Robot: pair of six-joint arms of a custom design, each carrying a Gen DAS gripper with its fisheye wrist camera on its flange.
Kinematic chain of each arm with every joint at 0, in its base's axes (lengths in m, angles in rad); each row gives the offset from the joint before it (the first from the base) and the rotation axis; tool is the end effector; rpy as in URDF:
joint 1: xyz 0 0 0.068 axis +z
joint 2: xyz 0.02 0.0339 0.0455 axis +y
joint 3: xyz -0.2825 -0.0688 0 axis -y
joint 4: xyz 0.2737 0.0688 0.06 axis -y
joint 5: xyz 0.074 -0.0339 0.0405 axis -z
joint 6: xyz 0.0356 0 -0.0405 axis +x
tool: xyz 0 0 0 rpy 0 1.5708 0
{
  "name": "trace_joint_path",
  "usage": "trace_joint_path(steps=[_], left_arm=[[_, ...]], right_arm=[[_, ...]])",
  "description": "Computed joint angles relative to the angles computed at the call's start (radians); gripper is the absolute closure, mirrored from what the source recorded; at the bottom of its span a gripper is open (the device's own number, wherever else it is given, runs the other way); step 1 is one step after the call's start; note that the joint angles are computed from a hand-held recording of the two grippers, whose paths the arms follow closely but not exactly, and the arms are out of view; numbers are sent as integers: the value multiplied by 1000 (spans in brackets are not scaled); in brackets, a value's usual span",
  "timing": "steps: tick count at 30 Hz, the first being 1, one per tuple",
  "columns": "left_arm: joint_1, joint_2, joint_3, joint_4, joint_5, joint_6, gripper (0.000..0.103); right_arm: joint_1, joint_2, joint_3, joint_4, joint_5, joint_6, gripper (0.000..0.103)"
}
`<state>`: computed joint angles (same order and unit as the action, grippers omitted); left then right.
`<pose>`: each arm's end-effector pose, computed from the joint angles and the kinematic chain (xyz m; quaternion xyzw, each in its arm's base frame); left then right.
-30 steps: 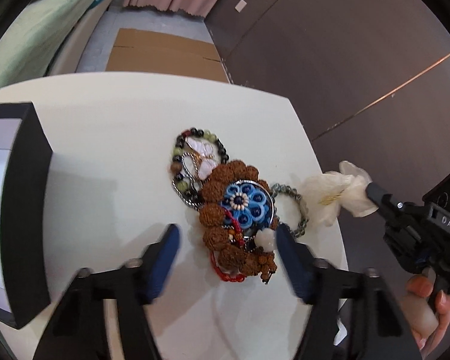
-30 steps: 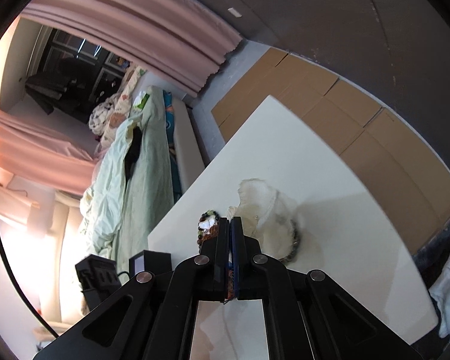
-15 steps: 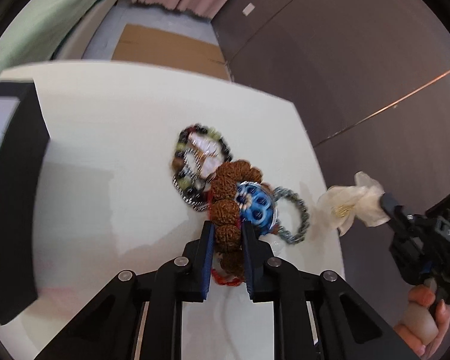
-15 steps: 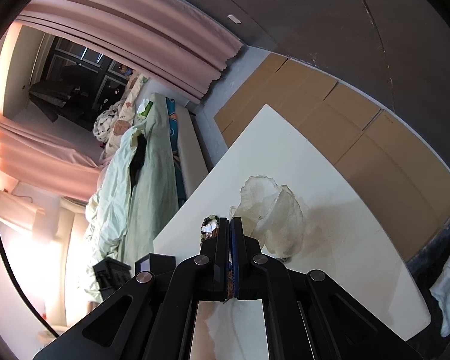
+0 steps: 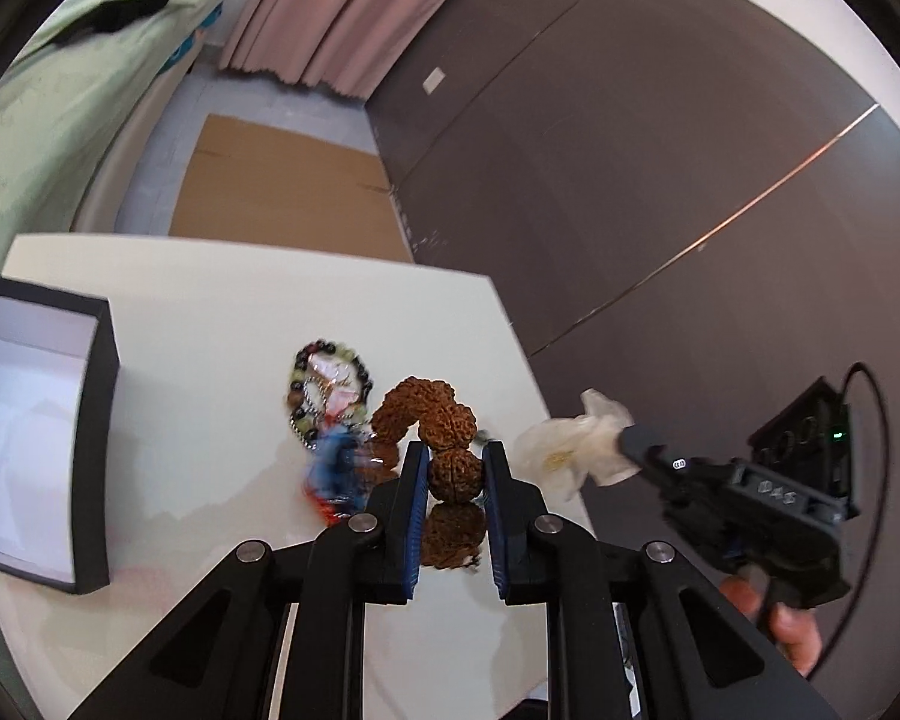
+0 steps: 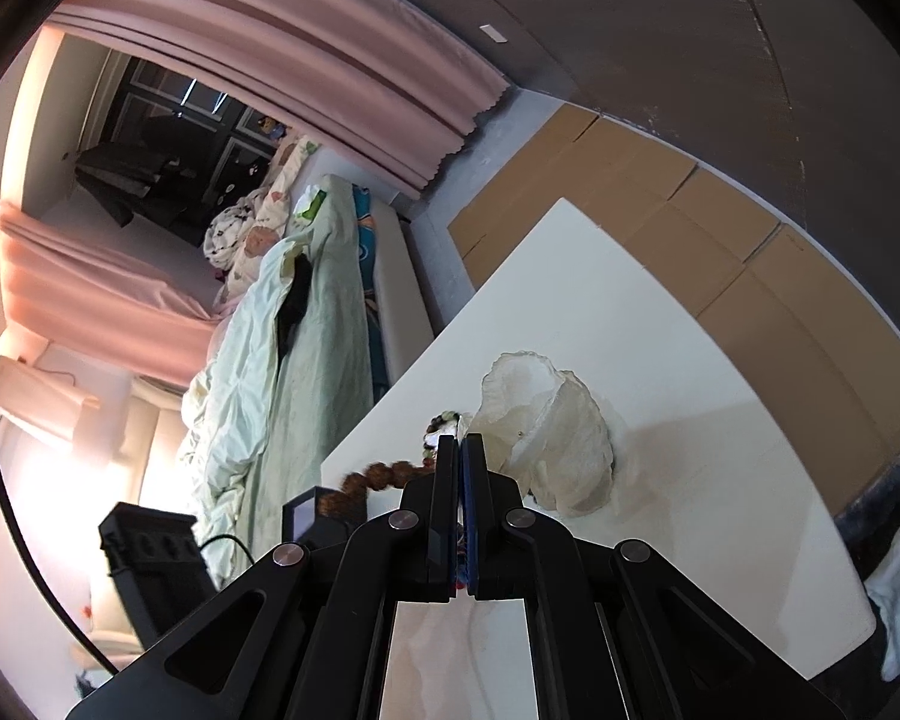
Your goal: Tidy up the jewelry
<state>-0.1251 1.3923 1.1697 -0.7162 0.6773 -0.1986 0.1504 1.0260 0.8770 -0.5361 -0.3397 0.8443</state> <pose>0.3049 -0.0608 0.3075 0.0702 0.8997 -0.3589 0.2384 0.2320 0.0472 0.3057 0.2347 0.8621 0.3357 0.2983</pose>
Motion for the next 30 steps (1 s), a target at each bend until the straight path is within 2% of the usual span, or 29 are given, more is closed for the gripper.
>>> trace_joint_path(steps=[6, 15, 21, 30], left_arm=[[65, -61, 23, -17, 43, 9, 85], [226, -92, 60, -67, 86, 78, 85], [365, -70, 89, -112, 116, 133, 85], [507, -36, 120, -156, 157, 184, 85]], right_arm=[[32, -10, -9, 54, -14, 0, 100], [173, 30, 0, 178, 30, 34, 100], [268, 99, 27, 269, 43, 46, 100], [411, 285, 119, 404, 52, 53, 100]])
